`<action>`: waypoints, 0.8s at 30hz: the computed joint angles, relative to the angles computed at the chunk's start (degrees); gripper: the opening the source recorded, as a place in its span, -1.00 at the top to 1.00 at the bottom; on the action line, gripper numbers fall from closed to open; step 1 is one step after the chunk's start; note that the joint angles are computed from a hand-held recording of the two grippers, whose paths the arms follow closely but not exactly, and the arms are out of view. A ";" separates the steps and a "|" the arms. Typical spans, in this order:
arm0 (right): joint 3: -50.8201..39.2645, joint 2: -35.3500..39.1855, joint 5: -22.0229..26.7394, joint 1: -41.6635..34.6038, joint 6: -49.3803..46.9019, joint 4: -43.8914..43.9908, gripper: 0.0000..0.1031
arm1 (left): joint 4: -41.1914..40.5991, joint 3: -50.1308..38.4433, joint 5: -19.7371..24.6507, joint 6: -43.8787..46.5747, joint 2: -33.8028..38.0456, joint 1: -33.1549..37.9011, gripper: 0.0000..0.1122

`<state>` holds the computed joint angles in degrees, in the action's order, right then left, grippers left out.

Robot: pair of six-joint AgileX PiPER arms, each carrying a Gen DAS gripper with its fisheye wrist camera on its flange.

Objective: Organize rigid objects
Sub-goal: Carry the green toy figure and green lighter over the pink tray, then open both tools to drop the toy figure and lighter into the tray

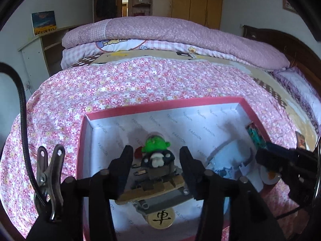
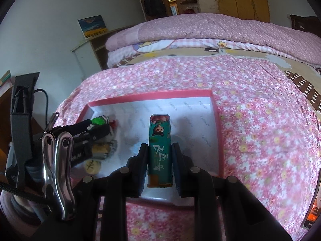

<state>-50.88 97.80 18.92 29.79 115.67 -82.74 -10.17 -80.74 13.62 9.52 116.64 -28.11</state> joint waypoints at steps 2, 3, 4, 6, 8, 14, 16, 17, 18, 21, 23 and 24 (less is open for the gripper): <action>-0.26 0.55 -0.59 -0.83 0.36 -0.56 0.53 | -0.25 -0.62 0.70 0.06 0.69 0.04 0.08; -0.41 0.77 -0.78 -1.06 0.33 -0.60 0.53 | 0.40 -0.58 0.59 -0.85 0.82 0.01 0.07; -0.72 1.09 -0.72 -1.19 -0.11 -0.34 0.53 | 0.85 -0.65 0.73 -1.56 0.95 0.06 0.06; -1.45 1.71 0.11 -1.02 -1.55 0.61 0.53 | -0.34 -0.56 0.76 -0.82 0.98 0.25 0.06; -2.19 2.38 0.29 -1.13 -2.71 1.39 0.53 | -2.66 -0.29 0.82 1.10 0.83 0.52 0.05; -3.04 3.40 -0.14 -1.88 -0.92 -0.67 0.53 | -4.08 1.23 0.74 1.64 -0.33 0.94 0.05; -2.95 3.25 -0.30 -1.99 0.35 -2.15 0.46 | -5.12 1.83 0.69 2.38 -0.83 1.06 0.05; -2.83 3.06 -0.22 -1.85 0.77 -2.57 0.35 | -5.91 2.14 0.68 3.00 -1.08 1.19 0.05; -2.65 2.84 0.05 -1.63 1.44 -3.23 0.31 | -6.44 2.39 0.70 3.33 -1.33 1.26 0.05; -2.16 2.09 1.07 -0.50 2.59 -4.55 0.20 | -7.48 2.99 0.93 3.88 -2.01 1.28 0.05; -1.90 1.73 1.87 0.30 3.24 -5.06 0.07 | -7.61 3.51 1.00 4.00 -2.55 1.22 0.05; -1.81 1.52 2.26 0.71 3.26 -4.96 0.05 | -7.86 4.02 0.84 4.29 -2.96 1.15 0.05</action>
<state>-52.69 99.32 21.18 30.50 118.93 -87.70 -18.03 -76.73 14.47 13.81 113.69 -26.97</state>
